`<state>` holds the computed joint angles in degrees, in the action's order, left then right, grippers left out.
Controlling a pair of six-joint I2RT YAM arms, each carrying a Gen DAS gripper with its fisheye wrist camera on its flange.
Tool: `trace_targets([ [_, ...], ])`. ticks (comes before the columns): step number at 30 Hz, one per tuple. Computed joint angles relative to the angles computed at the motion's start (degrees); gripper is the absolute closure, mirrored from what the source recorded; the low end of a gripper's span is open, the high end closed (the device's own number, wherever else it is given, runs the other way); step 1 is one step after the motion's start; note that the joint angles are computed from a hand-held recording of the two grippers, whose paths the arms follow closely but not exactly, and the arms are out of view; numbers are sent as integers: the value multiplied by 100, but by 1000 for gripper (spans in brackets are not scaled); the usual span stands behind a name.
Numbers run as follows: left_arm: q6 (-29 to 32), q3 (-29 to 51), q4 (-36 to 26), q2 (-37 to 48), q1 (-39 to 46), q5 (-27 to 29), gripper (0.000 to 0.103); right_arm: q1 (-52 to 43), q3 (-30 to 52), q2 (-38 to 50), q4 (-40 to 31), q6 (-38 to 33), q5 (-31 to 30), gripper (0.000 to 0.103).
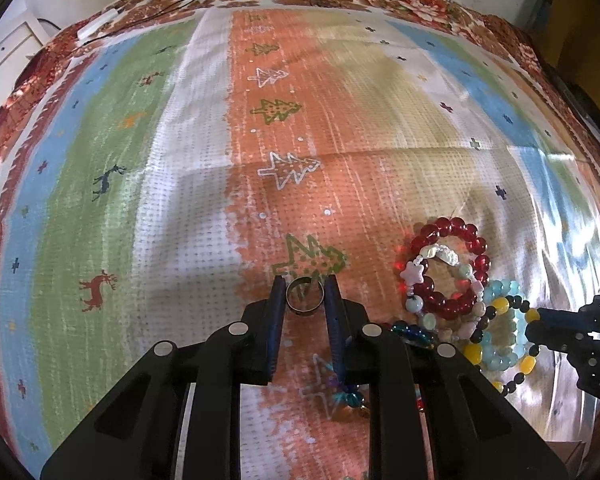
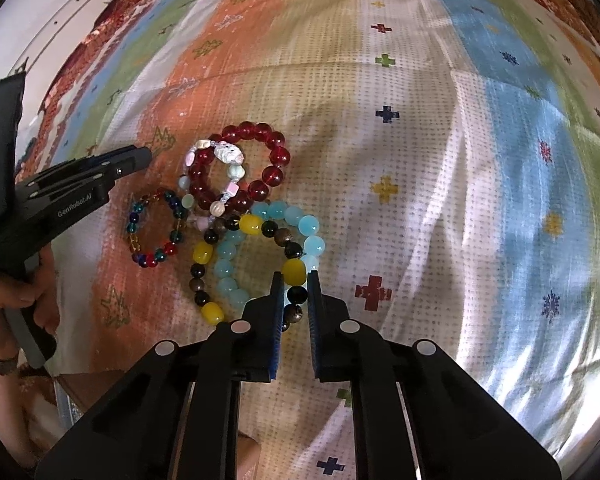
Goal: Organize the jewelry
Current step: 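Close the left tool on the ring while the right tool grasps the yellow-black bracelet, then lift and carry the ring and yellow-black bracelet over the tin box with both tools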
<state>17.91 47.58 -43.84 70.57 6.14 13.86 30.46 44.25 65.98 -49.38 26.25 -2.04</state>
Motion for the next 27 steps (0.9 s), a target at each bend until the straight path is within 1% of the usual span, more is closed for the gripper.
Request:
trace_targets([
  [9,-3,18,-78,-109,85,53,84,106,43,-53,-23,-19,80,91],
  [20,21,47,-317,-361,234,176,84,425,278,-449,-242,118,298,92],
  [27,43,-5,-537,-661,311,214,84,669,384,-757,-445,301,481,91],
])
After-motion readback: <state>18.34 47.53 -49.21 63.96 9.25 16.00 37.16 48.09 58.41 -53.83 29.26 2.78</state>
